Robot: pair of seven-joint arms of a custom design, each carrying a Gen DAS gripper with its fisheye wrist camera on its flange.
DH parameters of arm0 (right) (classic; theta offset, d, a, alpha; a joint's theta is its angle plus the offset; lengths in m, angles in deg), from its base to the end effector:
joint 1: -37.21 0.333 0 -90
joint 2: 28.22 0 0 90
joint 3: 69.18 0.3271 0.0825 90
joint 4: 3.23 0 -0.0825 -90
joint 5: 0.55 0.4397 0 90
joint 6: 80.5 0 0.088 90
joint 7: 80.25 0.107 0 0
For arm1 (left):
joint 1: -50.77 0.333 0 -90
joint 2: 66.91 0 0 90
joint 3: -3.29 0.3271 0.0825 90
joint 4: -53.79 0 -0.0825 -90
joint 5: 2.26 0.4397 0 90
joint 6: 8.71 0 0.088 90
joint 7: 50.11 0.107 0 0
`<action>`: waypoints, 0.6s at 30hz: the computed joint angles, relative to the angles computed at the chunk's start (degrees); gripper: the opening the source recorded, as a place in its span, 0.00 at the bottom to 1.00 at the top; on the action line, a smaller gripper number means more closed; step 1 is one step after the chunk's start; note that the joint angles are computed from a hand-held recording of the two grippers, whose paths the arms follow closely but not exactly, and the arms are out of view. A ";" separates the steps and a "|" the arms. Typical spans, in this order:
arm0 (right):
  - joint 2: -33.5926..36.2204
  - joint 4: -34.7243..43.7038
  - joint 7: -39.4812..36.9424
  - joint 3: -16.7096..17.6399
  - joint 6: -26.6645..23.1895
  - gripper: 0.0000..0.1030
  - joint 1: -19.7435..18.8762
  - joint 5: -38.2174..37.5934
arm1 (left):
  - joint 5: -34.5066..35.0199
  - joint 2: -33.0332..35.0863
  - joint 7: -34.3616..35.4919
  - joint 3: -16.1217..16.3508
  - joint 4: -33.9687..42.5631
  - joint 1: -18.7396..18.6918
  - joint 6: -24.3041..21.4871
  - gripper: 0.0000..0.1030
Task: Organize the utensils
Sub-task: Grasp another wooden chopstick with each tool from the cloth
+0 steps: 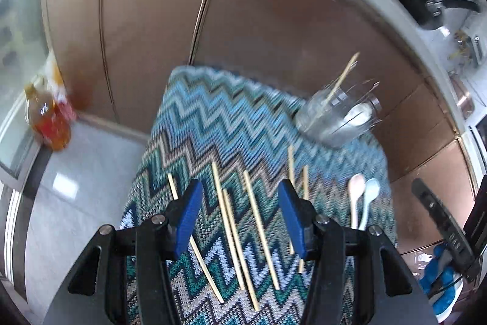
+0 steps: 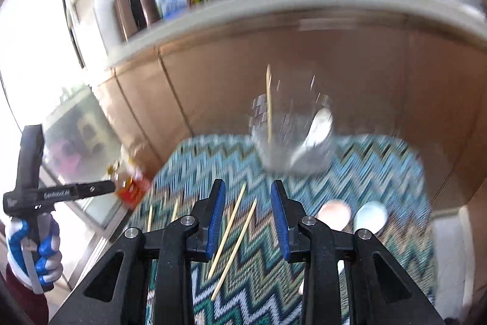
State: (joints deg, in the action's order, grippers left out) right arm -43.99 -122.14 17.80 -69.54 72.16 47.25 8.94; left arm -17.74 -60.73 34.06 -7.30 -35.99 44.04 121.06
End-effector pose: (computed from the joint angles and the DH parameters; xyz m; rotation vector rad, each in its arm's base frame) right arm 0.5685 0.0917 0.6477 -1.5691 1.7072 -0.4930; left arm 0.6638 -0.2070 0.6481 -1.9578 2.1280 -0.9585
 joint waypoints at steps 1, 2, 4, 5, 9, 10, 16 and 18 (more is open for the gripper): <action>1.30 0.74 -1.02 -0.60 -1.10 0.29 0.70 1.60 | 0.09 1.66 -0.51 0.04 1.52 -0.01 -1.56 0.48; 2.47 1.51 -1.63 -0.82 -2.16 0.28 0.96 2.51 | -0.06 3.30 -0.82 0.00 3.19 0.04 -3.16 0.48; 4.87 3.23 -2.96 -1.06 -4.09 0.26 1.20 4.30 | 0.05 5.69 -1.52 -0.10 5.34 0.17 -5.31 0.48; 6.14 4.14 -3.87 -1.24 -5.09 0.25 1.32 5.69 | 0.52 7.19 -1.97 -0.13 6.77 0.13 -6.56 0.47; 10.24 7.18 -5.59 -0.86 -8.28 0.23 0.73 8.45 | 3.28 13.47 -4.34 -0.20 13.69 -0.41 -11.90 0.39; 11.45 8.16 -6.21 -0.82 -9.37 0.22 0.55 9.40 | 3.71 14.87 -4.68 -0.30 15.33 -0.52 -13.03 0.37; 18.19 14.36 -7.03 0.08 -15.34 0.20 -1.05 10.79 | 6.32 22.55 -5.74 -0.75 25.08 -1.74 -19.79 0.21; 20.03 16.25 -6.96 0.42 -16.82 0.19 -1.48 10.47 | 6.57 24.22 -5.74 -0.92 27.37 -1.91 -21.42 0.16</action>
State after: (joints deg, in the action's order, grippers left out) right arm -23.96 -105.89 10.84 -69.12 55.34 45.77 19.41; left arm -11.17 -36.51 28.32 -8.22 -8.62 42.12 99.64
